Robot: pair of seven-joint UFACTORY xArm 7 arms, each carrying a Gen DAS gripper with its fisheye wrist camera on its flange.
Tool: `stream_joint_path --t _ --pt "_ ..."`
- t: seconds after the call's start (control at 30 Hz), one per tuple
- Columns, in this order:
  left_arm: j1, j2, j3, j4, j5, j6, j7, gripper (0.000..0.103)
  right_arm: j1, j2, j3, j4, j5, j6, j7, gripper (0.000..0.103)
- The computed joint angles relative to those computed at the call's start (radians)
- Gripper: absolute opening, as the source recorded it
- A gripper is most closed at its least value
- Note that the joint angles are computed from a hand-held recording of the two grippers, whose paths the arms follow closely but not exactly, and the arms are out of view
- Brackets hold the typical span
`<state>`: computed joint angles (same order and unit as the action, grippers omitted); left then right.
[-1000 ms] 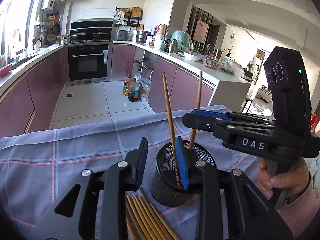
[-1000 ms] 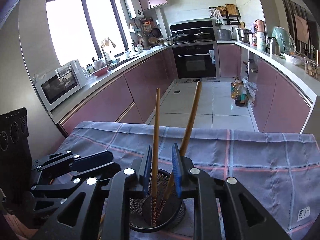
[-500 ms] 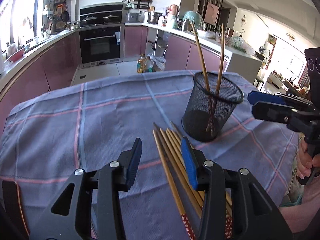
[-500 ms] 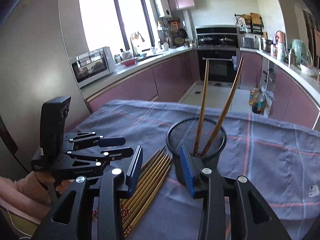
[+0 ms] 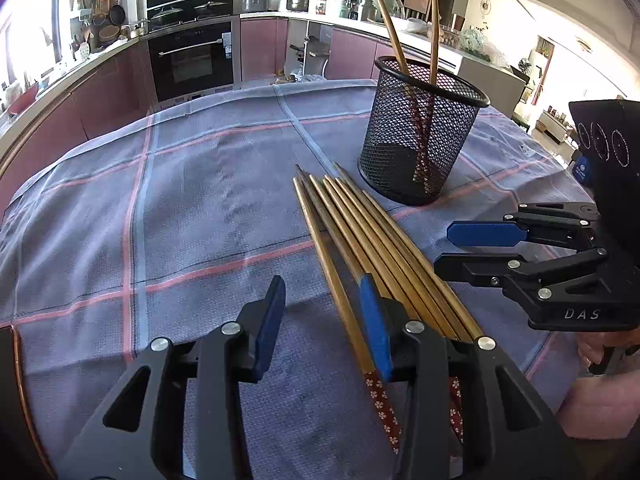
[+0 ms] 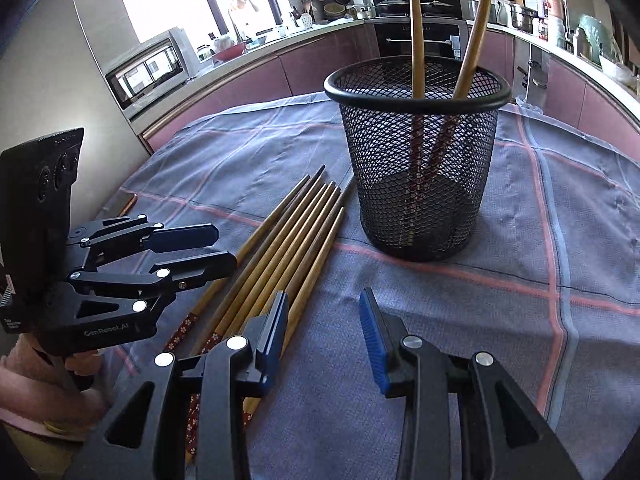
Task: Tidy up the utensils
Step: 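Grasp another chopstick with the left tool while the right tool grasps one too, then lift and lower the left tool's chopstick into the cup while the right tool does likewise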
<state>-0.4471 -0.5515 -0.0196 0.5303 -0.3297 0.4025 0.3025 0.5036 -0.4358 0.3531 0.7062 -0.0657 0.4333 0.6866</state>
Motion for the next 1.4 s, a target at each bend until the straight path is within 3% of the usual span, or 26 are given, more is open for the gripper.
stream_joint_path --t 0.37,0.6,0.73,0.87,0.93,1.0,1.4 --pt "0.016 0.011 -0.014 0.001 0.024 0.008 -0.019 0.026 -0.043 0.038 0.053 0.057 -0.108 0.074 0.060 0.035" --pt "0.014 0.033 -0.007 0.021 0.014 0.011 -0.018 0.025 -0.038 0.059 0.048 0.082 -0.142 0.108 0.071 0.034" --pt "0.020 0.063 -0.012 0.041 0.012 0.003 -0.025 0.025 -0.042 0.076 0.053 0.094 -0.170 0.110 0.093 0.027" --pt "0.030 0.086 -0.021 0.058 0.012 -0.002 -0.047 0.014 -0.035 0.078 0.043 0.090 -0.169 0.101 0.106 0.020" --pt "0.028 0.090 -0.018 0.060 0.003 -0.004 -0.050 0.012 -0.026 0.074 0.031 0.080 -0.151 0.083 0.107 0.011" --pt "0.030 0.090 -0.018 0.058 -0.003 -0.011 -0.058 0.010 -0.021 0.063 0.021 0.066 -0.134 0.071 0.105 0.008" --pt "0.009 0.057 0.008 0.040 -0.039 -0.010 -0.052 0.008 0.008 0.002 -0.009 0.016 -0.054 0.007 0.040 0.005"
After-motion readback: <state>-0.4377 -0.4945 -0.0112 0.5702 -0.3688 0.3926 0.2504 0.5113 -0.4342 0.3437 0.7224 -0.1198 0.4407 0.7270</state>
